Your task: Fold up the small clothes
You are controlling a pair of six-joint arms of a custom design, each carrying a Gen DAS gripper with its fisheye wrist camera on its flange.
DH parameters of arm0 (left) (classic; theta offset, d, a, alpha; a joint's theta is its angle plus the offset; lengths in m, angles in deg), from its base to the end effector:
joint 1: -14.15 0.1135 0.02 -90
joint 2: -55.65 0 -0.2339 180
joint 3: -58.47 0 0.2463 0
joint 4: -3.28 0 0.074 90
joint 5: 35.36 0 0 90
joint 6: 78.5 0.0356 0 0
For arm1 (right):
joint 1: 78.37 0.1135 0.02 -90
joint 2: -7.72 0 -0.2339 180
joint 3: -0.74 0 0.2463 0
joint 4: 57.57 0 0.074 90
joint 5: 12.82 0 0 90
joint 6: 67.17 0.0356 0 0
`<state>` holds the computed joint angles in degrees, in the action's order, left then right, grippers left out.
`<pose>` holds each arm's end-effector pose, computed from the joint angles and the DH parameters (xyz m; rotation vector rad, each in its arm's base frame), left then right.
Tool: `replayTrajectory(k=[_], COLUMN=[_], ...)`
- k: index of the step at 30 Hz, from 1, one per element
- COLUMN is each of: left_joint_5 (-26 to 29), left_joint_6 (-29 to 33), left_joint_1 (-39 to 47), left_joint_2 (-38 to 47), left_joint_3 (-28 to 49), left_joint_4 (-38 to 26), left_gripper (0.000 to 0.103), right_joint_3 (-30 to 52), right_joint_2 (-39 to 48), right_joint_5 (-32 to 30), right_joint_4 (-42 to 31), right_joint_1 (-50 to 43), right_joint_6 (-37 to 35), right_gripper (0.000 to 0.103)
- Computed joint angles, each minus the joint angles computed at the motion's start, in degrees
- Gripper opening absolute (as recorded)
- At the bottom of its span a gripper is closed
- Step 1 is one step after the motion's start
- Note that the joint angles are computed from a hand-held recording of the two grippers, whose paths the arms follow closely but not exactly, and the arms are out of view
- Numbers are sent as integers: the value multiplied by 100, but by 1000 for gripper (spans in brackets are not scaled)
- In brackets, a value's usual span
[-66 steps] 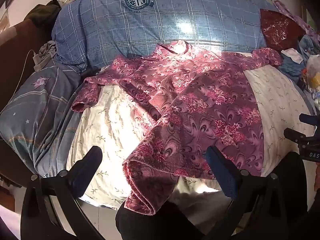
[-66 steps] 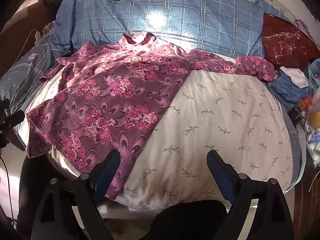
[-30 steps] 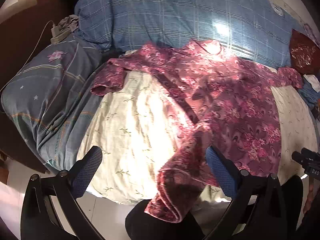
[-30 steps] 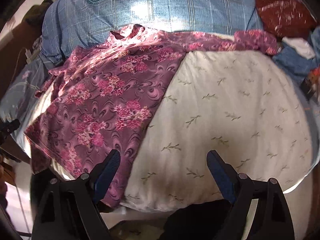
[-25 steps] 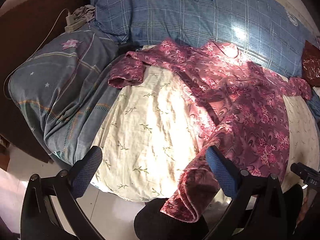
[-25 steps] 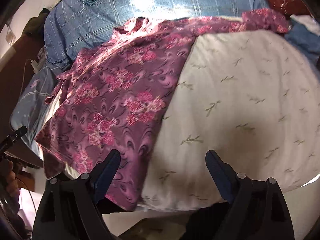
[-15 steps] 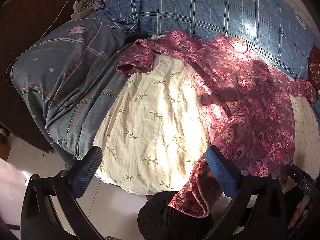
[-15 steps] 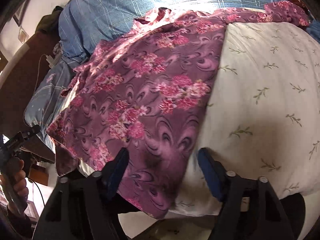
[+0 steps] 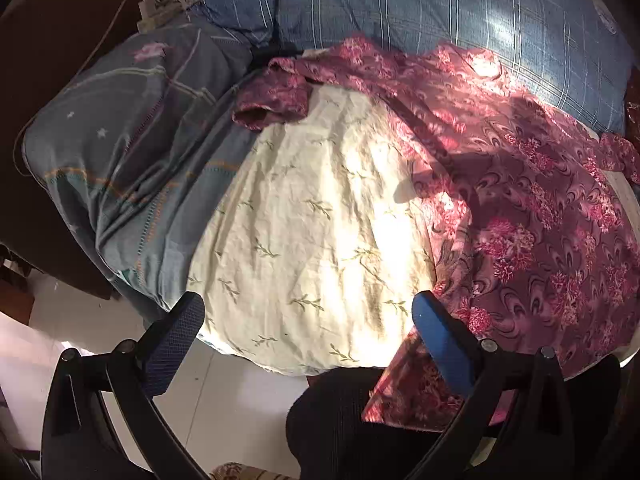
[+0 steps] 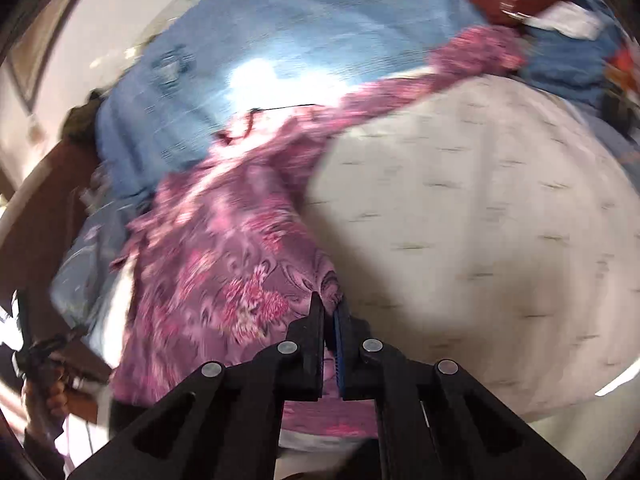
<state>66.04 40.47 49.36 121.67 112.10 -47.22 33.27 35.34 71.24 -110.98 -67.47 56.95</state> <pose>0.1798 0.1183 0.1774 -0.0801 2.6348 0.1147 0.1276 0.0283 0.1611 0.4493 2.4280 0.4764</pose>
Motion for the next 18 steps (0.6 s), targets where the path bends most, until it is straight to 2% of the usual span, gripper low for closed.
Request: replayTrajectory(k=[2, 7, 9, 11, 13, 15, 16, 17, 18], left_joint_5=[-47, -481, -434, -397, -316, -22, 203, 368, 436], left_joint_6=[-142, -374, -262, -170, -97, -55, -38, -6, 22], left_joint_1=[-252, -993, -1125, -1223, -1247, -1118, -1000, -901, -841], left_joint_2=[308, 681, 969, 1255, 1429, 1497, 1497, 1509, 1526], left_joint_3=[71, 21, 136, 260, 288, 300, 312, 350, 412], left_joint_4=[-69, 118, -4, -182, -242, -294, -338, -406, -494], left_gripper=[103, 103, 103, 103, 103, 101, 83, 49, 33], right_joint_3=[-228, -285, -243, -374, -411, -453, -462, -468, -451], right_joint_2=[-24, 620, 915, 583, 603, 581, 589, 570, 566], right_joint_5=[-642, -102, 9, -221, -419, -526, -551, -544, -482], right_joint_4=[141, 818, 1013, 790, 839, 856, 867, 853, 840], right_joint_1=[-674, 239, 488, 190, -8, -146, -173, -176, -125], right_joint_6=[-180, 298, 437, 235, 183, 141, 114, 86, 75], right_gripper=[4, 4, 5, 6, 7, 7, 6, 5, 5])
